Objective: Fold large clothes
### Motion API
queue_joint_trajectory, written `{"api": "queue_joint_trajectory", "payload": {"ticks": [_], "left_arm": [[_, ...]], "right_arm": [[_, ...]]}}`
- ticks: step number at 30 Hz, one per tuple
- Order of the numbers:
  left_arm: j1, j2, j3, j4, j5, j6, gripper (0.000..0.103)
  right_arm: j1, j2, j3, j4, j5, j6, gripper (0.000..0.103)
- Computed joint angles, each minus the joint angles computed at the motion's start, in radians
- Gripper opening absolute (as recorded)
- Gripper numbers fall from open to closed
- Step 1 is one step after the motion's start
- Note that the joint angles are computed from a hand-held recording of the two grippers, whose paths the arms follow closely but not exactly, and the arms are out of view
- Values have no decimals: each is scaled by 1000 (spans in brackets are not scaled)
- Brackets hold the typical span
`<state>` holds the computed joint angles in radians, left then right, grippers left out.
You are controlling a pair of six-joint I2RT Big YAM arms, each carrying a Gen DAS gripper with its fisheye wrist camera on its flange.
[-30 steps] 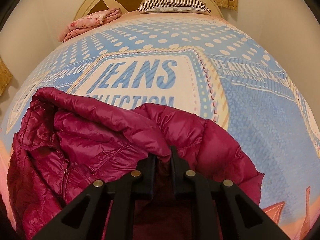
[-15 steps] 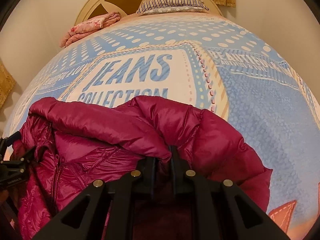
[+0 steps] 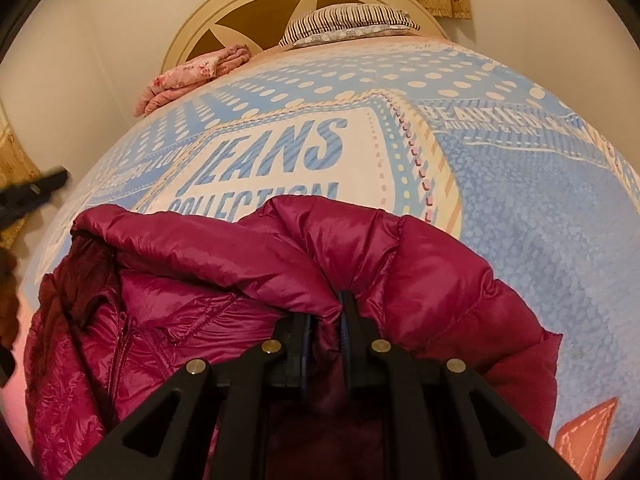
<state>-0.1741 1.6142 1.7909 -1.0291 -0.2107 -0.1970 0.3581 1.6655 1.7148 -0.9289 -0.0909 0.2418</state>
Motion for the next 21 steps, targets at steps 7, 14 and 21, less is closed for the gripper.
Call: {"api": "queue_joint_trajectory", "payload": {"ticks": [7,14,21], "left_arm": [[-8,-53,-144,2,18,-19,103],[-3,-35,-148,27,29,-19,103],[-1,-40,-162,46,37,-32,103]], "right_arm": [[-9,-5,-12,19,-36,17,13],[20,-29,4,-27,54,-15,26],[43,-104,50,20,138,70,65]]}}
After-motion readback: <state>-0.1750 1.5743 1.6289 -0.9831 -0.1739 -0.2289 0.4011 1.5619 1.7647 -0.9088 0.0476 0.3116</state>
